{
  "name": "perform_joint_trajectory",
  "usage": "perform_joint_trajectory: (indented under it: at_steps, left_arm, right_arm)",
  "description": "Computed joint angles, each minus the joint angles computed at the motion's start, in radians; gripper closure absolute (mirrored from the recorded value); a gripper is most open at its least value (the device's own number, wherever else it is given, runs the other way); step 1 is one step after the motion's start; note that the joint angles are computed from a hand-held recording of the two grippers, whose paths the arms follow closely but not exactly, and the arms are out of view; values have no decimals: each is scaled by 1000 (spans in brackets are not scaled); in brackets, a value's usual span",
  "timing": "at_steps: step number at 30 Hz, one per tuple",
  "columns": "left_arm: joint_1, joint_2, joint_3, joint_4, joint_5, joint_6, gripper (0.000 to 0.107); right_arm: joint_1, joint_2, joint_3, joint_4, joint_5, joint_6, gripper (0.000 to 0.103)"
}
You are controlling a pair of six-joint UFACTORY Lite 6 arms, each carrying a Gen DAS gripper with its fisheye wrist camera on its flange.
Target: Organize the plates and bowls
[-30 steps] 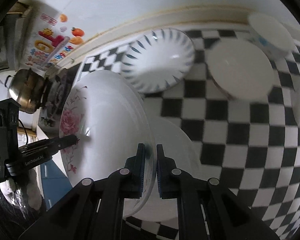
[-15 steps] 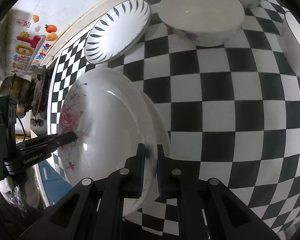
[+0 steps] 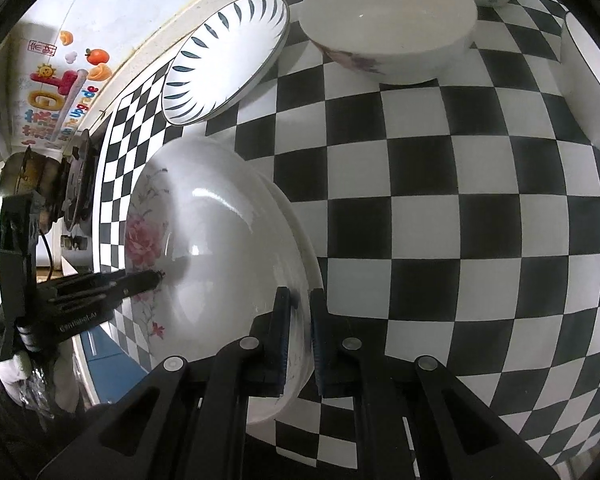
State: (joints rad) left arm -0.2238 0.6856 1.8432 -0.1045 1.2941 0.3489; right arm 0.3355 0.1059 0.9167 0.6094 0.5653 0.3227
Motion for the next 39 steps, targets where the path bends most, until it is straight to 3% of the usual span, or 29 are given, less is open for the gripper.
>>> perform_joint_trajectory:
  at_steps: [18, 35, 39]
  left_arm:
    - [-81, -166, -213, 74, -95, -87, 85]
    - [-58, -211, -255, 75, -101, -111, 85]
    - [-33, -202, -188, 86, -60, -96, 85]
  right_arm:
    - [5, 32, 44, -73, 63, 40, 89]
    - [15, 84, 112, -113, 104, 40, 88]
    - [13, 92, 129, -117, 121, 43, 88]
